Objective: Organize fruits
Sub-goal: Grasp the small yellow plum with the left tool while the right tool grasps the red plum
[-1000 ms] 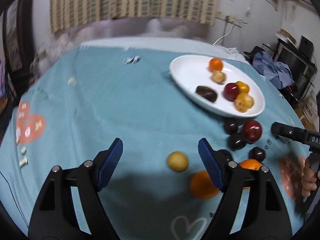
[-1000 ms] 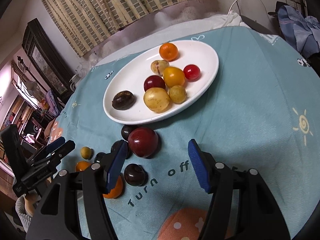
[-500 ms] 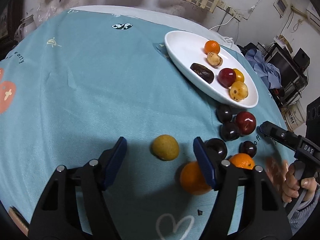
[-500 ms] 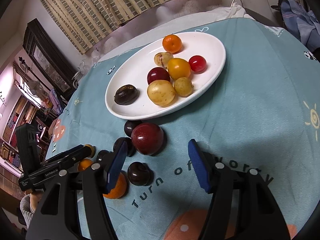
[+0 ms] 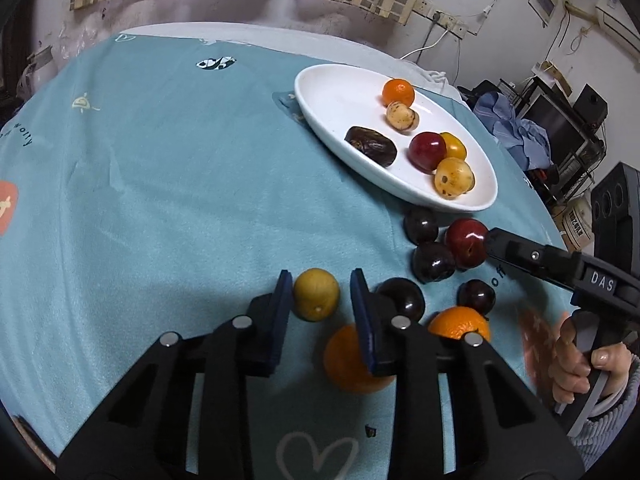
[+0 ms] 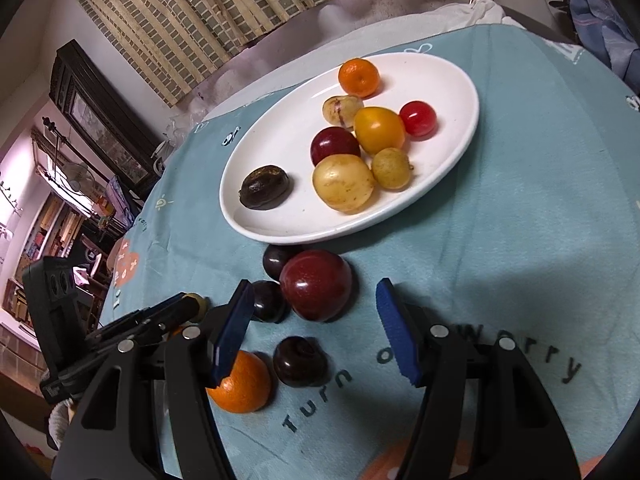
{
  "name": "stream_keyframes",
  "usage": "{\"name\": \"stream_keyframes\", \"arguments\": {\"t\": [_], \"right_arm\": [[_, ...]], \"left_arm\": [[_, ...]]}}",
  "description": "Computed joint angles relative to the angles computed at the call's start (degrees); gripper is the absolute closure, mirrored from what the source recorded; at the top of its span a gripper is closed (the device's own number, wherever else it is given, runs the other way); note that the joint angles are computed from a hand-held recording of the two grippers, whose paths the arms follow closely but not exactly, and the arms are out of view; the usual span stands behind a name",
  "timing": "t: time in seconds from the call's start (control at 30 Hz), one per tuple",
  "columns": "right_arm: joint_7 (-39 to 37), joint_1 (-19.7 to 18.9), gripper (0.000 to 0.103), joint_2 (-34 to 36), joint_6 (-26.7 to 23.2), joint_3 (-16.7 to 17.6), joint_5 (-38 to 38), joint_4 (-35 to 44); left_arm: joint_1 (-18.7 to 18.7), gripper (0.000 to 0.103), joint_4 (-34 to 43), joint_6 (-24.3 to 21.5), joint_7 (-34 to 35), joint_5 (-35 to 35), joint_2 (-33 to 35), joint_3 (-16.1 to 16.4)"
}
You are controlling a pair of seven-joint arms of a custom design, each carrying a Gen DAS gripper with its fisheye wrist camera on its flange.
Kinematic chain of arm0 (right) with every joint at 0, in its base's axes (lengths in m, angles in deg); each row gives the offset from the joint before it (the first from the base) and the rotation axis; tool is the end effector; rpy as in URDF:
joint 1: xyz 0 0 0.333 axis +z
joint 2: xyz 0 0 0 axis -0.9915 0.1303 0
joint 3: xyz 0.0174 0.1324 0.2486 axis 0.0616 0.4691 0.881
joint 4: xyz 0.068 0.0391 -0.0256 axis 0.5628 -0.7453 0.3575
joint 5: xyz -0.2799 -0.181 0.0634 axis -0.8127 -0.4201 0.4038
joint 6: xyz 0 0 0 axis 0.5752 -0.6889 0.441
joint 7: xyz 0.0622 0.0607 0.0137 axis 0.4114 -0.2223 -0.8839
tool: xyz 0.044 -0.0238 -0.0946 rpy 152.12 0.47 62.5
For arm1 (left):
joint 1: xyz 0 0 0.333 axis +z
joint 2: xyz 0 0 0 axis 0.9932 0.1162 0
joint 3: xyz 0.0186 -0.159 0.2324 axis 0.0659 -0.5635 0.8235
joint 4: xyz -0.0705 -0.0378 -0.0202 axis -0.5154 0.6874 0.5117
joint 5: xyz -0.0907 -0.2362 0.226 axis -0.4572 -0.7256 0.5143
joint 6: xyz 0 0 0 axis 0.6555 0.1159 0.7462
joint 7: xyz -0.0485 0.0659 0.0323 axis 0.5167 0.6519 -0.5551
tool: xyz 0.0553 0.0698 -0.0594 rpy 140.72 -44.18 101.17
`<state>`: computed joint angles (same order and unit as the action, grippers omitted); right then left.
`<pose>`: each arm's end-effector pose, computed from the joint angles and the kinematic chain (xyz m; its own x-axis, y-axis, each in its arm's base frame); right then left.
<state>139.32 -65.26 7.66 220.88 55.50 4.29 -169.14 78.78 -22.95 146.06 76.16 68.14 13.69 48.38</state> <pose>0.6472 0.2507 0.4030 -0.0920 -0.8456 -0.5258 -0.7626 0.3994 -0.5088 0.7119 -0.1800 0.4064 -0.4141 -0.8657 0.2813 -0.7911 0.1894 -0.5816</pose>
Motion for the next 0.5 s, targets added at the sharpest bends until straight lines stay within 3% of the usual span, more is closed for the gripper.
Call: {"name": "stream_keyframes", "arguments": {"t": [0.1,0.17,0.27,0.4,0.5], "right_arm": [[-0.86,-0.74,0.043,1.62,-1.09,1.30,0.89,2.24],[-0.25,0.21,0.048,2.47,-2.44,0.24,0.33,3.64],[0.13,0.63,0.063,2.78,-2.73,-0.42,-0.03,3.98],[-0.35,0.12,0.065,2.51,-1.68,0.33,0.65,3.04],[-0.23,0.29,0.065,2.43,-1.66,0.16,0.47,2.95]], "left_arm": [[0.80,0.075,2.83,-2.59,1.30,-1.49,1.68,-1.56],[1.08,0.075,4.34,-3.90,2.19,-2.52,2.64,-2.22],[1.09,0.075,11.64,-9.25,1.96,-4.20,6.88,-3.12],[1.01,0.075,16.12,-12.55,0.79,-5.66,9.49,-3.21],[0.37,0.075,13.59,-10.61,0.69,-5.32,7.93,-2.09]]}}
